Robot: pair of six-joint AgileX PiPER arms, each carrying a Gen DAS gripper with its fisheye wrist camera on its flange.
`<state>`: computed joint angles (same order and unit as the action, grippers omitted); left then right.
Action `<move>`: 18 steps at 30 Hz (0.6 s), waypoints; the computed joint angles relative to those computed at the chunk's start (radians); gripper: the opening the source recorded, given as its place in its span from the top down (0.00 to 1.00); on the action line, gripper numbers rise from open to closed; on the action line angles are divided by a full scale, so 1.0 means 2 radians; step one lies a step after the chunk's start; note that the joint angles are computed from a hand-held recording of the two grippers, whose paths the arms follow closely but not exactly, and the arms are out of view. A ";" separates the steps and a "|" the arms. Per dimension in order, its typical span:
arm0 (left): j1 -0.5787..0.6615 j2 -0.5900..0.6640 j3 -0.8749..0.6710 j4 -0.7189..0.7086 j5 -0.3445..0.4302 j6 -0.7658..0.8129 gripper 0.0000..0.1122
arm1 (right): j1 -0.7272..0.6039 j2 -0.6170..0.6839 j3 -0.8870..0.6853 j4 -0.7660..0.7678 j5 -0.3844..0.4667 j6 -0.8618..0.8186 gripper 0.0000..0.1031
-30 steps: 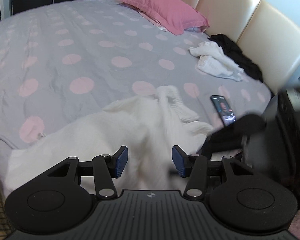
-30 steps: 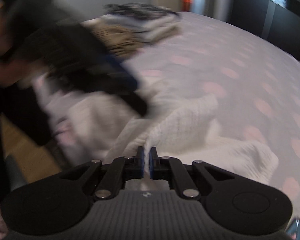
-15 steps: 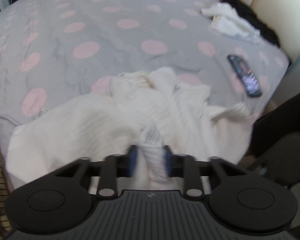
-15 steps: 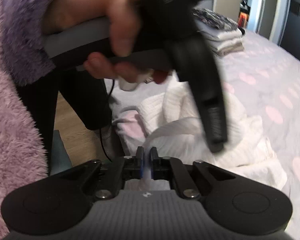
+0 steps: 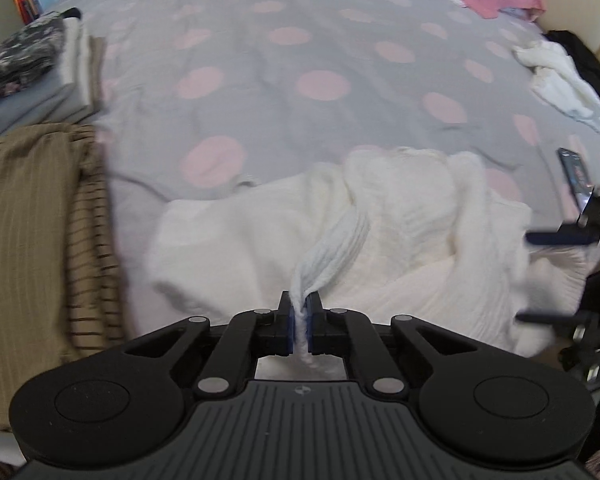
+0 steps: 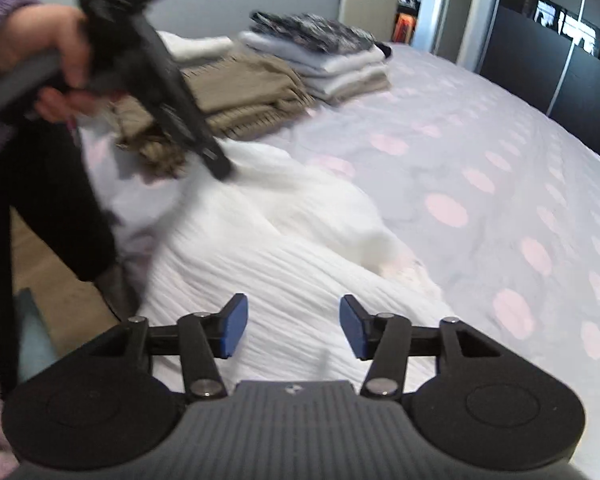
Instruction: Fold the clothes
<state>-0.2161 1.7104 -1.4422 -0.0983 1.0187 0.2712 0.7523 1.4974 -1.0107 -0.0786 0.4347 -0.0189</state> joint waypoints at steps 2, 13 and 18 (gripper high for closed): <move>0.004 0.003 -0.008 0.024 0.008 -0.001 0.97 | -0.015 0.010 -0.026 0.019 0.035 -0.040 0.41; 0.050 0.058 -0.071 0.115 0.047 -0.040 0.96 | -0.076 0.087 -0.143 0.045 0.111 -0.168 0.40; 0.075 0.049 -0.063 0.020 0.027 0.031 0.81 | -0.102 0.156 -0.241 0.096 0.146 -0.134 0.43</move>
<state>-0.0661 1.8092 -1.5672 -0.0585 1.0736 0.3331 0.5491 1.8102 -1.4935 0.1142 0.7274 -0.2876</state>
